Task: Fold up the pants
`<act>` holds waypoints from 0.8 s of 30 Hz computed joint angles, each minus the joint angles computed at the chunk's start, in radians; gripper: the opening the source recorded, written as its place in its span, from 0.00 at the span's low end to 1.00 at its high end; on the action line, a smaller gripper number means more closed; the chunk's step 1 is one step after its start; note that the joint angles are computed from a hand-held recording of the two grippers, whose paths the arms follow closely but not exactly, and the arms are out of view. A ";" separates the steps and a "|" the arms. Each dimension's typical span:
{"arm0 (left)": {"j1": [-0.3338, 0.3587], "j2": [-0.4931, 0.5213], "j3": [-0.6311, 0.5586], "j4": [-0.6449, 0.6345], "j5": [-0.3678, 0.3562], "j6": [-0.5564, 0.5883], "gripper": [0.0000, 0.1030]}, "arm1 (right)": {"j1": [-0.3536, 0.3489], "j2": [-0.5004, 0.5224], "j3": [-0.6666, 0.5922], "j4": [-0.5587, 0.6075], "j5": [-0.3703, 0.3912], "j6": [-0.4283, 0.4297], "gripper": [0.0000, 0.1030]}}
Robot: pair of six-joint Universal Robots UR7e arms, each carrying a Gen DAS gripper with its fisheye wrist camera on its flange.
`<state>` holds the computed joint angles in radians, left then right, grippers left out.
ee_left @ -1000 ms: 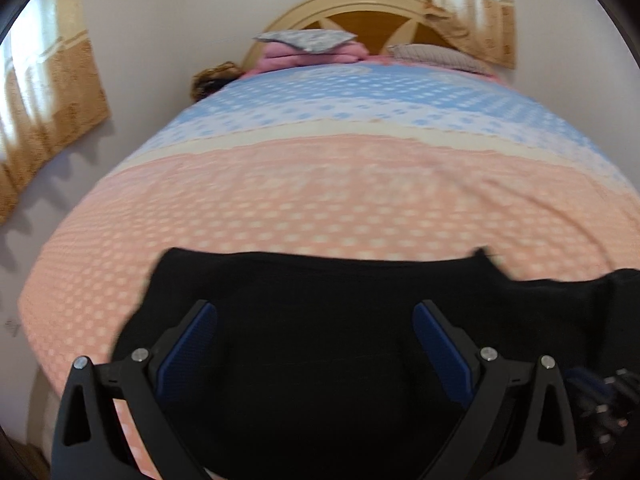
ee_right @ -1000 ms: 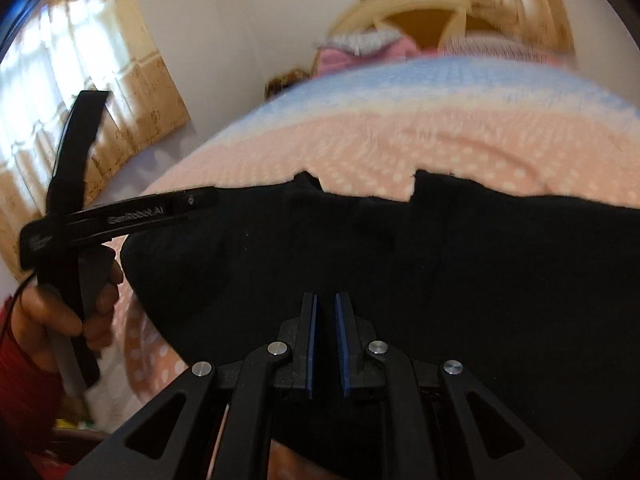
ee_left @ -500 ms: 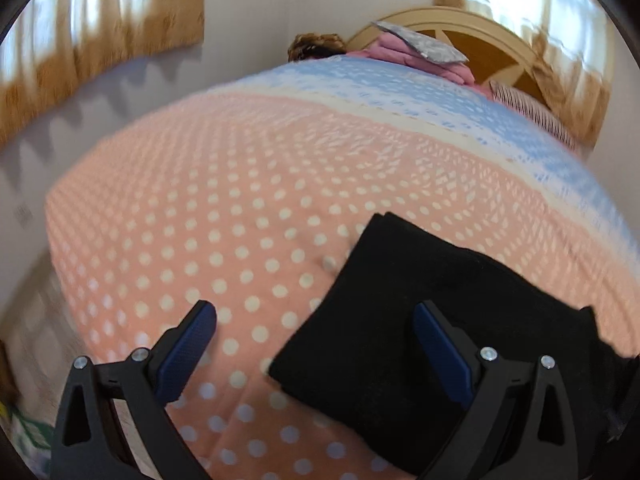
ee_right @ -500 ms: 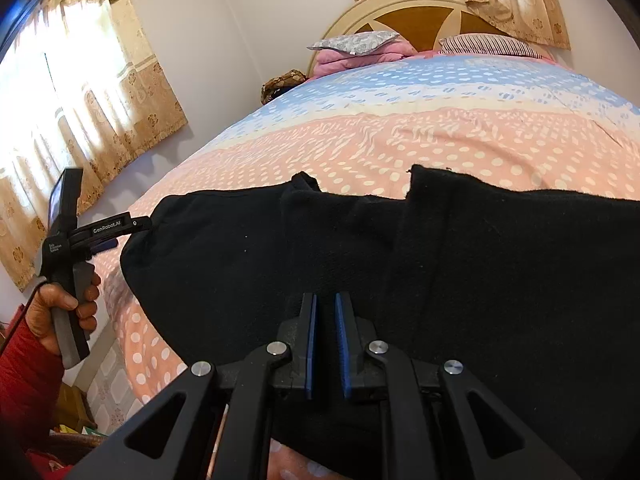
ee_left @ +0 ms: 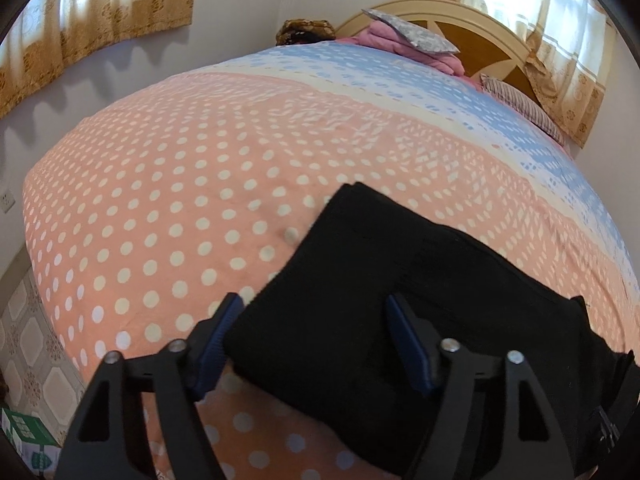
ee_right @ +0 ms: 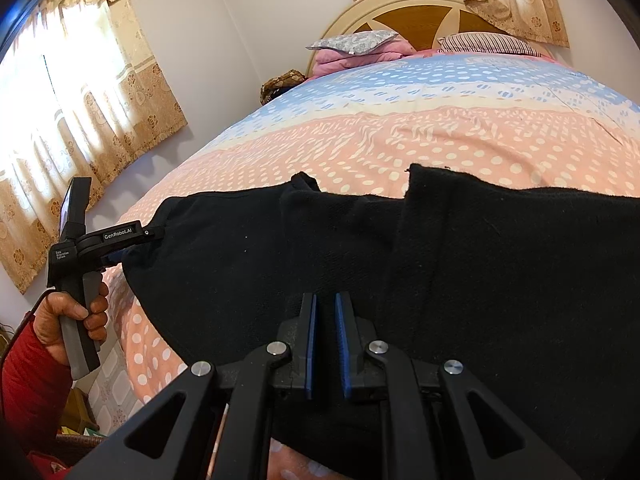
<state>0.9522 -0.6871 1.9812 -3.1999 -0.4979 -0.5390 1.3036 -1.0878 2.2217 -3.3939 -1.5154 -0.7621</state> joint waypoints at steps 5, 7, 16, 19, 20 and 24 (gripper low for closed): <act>0.003 0.022 -0.030 -0.032 -0.026 0.074 0.43 | 0.000 0.004 0.001 -0.009 -0.001 0.003 0.10; 0.002 0.027 -0.037 -0.039 -0.036 0.087 0.36 | 0.000 0.005 0.001 -0.011 -0.001 0.003 0.10; 0.006 0.004 -0.023 -0.110 -0.099 0.130 0.28 | -0.001 0.005 0.000 -0.009 0.000 0.002 0.10; -0.005 0.005 -0.019 -0.133 -0.094 0.147 0.28 | -0.001 0.005 0.000 -0.009 0.000 0.002 0.10; -0.011 0.007 -0.020 -0.143 -0.089 0.159 0.27 | 0.000 0.005 0.000 -0.009 0.000 0.003 0.10; -0.050 0.011 -0.024 -0.211 -0.094 0.241 0.27 | 0.002 0.007 0.000 -0.010 -0.004 0.005 0.10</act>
